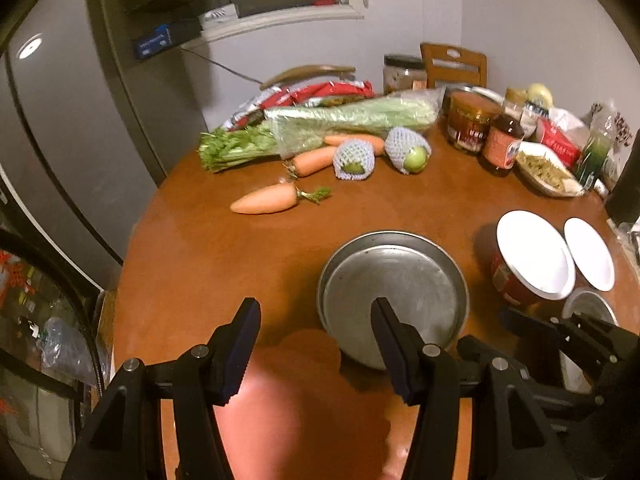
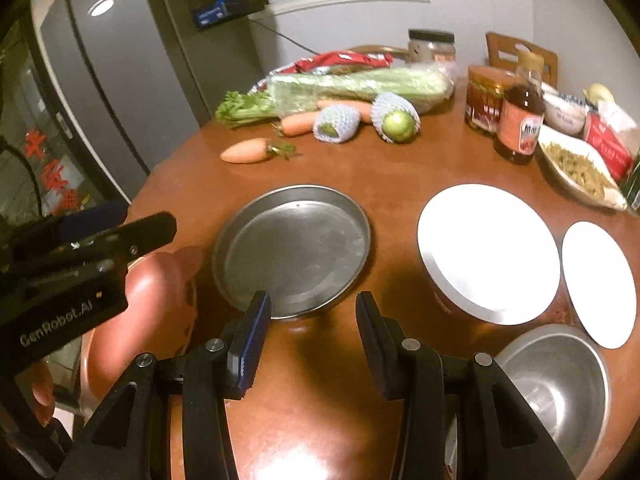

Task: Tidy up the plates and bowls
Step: 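Move the left tool to the grey metal pan and grasp its rim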

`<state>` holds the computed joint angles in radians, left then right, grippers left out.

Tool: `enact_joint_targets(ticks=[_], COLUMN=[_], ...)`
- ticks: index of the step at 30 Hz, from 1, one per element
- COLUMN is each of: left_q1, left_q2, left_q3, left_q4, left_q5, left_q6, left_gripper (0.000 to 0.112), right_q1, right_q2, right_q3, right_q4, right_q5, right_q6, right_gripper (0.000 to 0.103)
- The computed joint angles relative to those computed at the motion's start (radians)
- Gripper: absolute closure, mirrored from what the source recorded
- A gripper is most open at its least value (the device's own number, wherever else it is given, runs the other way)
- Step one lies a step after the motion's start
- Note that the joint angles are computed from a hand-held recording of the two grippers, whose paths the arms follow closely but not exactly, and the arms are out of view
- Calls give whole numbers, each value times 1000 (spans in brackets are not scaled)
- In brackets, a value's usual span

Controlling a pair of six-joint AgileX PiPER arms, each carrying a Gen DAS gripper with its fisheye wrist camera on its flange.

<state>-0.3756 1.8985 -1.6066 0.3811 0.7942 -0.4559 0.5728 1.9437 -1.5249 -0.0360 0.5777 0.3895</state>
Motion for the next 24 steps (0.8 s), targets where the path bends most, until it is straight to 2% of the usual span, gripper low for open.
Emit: enact_joint_targets(ticks=[3,9,16,22,24], left_q1=[12,29,44,61,71], left_q2=[78,130,209,274,286], left_q3=[-96,-135,-221,-286,-295], left_q4=[-48,-89,-114,-131,-167], left_q5=[41,48,106,149,155], left_q6=[55,89,132,133,158], left_gripper=[55,55,55,55,59], right_q1=[-16,-27,-33,-27,-23], right_q2=[43,120,190,188,186], right_q3=[-41,-137,-225,-224,-223], right_q4=[27,18,-14,-40,-45], right_q5=[22,86,163,170,171], right_q6=[-15,-15,11,-1,-12], right_gripper=[57,57,57,57,57])
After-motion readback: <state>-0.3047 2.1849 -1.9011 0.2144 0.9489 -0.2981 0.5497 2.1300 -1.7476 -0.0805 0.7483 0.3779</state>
